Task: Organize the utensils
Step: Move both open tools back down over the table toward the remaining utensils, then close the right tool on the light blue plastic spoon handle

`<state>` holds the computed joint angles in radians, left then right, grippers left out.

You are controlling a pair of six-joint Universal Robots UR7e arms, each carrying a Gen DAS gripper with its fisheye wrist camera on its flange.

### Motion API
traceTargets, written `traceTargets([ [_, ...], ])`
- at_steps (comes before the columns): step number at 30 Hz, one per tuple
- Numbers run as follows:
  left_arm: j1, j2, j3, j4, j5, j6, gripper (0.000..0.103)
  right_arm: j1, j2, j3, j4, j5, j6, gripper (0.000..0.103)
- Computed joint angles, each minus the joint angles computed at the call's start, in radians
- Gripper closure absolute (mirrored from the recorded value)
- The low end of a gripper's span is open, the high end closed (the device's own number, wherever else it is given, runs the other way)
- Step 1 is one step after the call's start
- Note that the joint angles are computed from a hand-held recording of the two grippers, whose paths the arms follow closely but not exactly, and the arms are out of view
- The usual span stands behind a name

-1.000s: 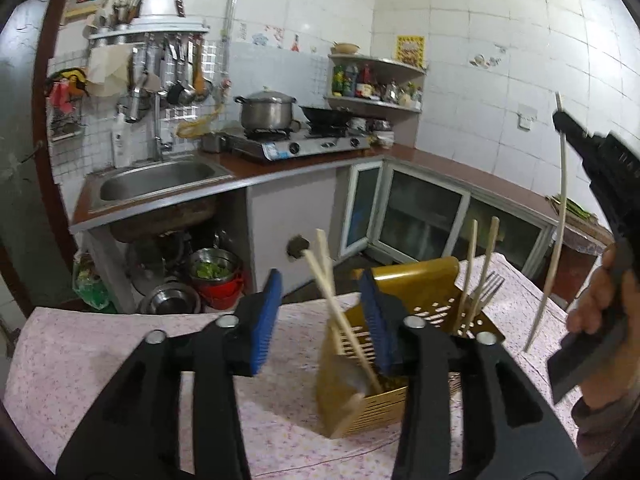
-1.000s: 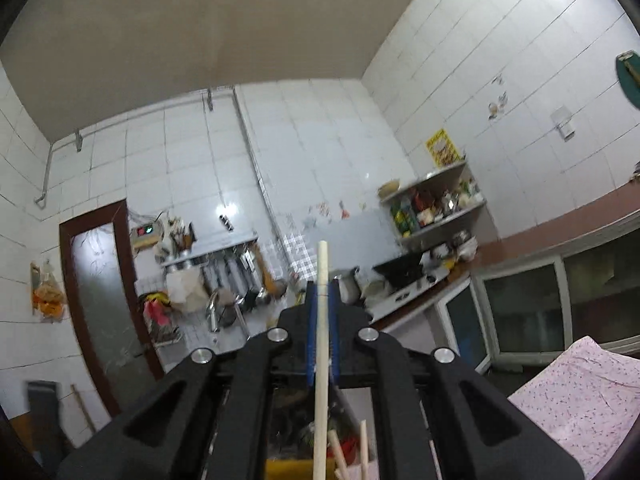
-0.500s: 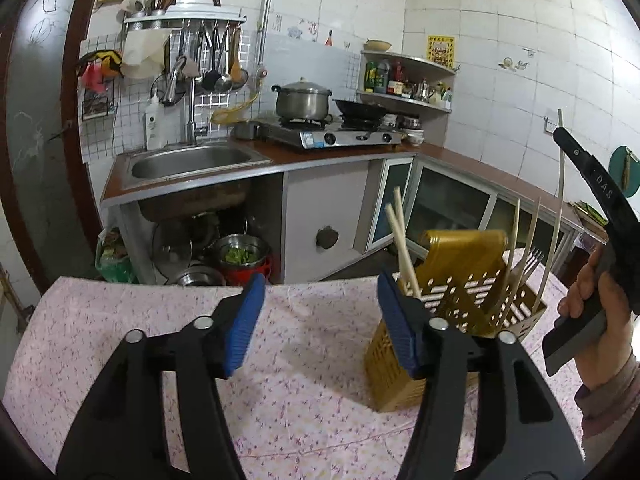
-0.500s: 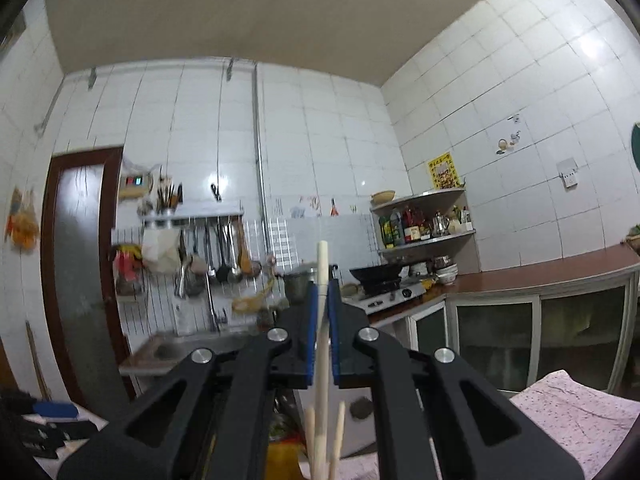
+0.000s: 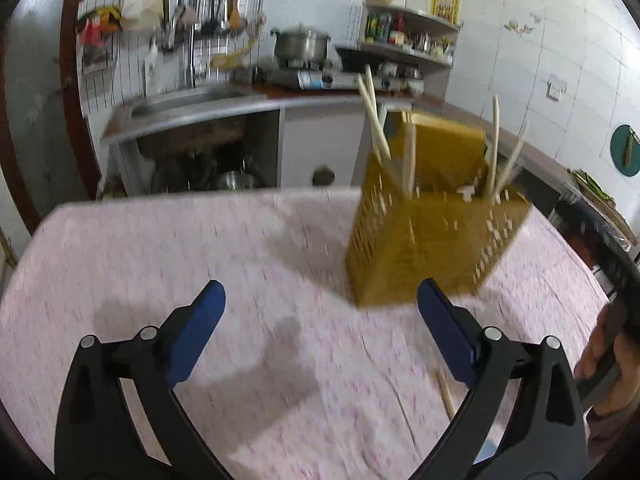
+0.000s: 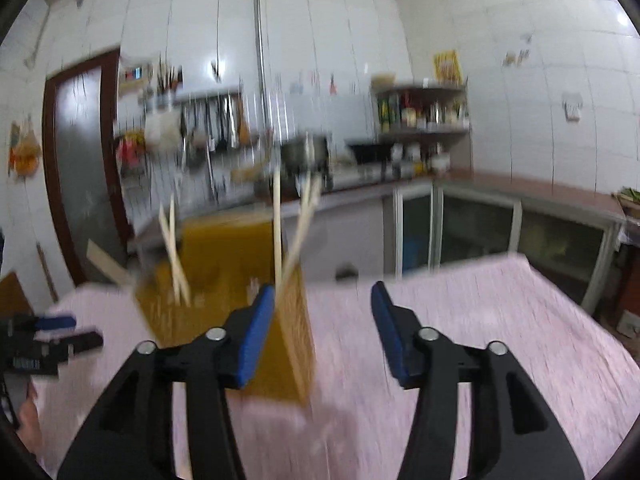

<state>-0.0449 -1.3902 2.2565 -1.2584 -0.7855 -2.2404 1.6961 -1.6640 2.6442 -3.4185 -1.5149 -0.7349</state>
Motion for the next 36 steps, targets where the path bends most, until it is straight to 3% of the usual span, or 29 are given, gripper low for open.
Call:
traceTargets([
  [6, -0.065, 0.039, 0.045, -0.114, -0.128, -0.022, 0.007, -0.078, -0.260, 0.056, 0.378, -0.119, -0.046, 0.043],
  [10, -0.106, 0.081, 0.041, -0.134, -0.205, -0.057, 0.005, -0.124, -0.412, 0.069, 0.604, -0.137, -0.051, 0.042],
  [16, -0.159, 0.146, 0.032, -0.157, -0.292, -0.048, 0.005, -0.118, -0.562, 0.115, 0.794, -0.177, -0.102, 0.037],
  [20, -0.172, 0.165, 0.041, -0.178, -0.324, -0.035, 0.005, -0.104, -0.561, 0.126, 0.828, -0.209, -0.101, 0.037],
  [24, -0.174, 0.155, 0.060, -0.197, -0.335, -0.032, 0.005, -0.068, -0.518, 0.139, 0.787, -0.248, -0.087, 0.037],
  [28, -0.170, 0.143, 0.073, -0.211, -0.340, -0.034, 0.005, -0.070, -0.563, 0.138, 0.862, -0.213, -0.086, 0.037],
  [33, -0.164, 0.121, 0.100, -0.256, -0.339, -0.041, 0.005, 0.013, -0.507, 0.160, 0.807, -0.284, -0.072, 0.038],
  [36, -0.165, 0.121, 0.105, -0.267, -0.339, -0.042, 0.005, 0.019, -0.486, 0.154, 0.807, -0.291, -0.059, 0.038],
])
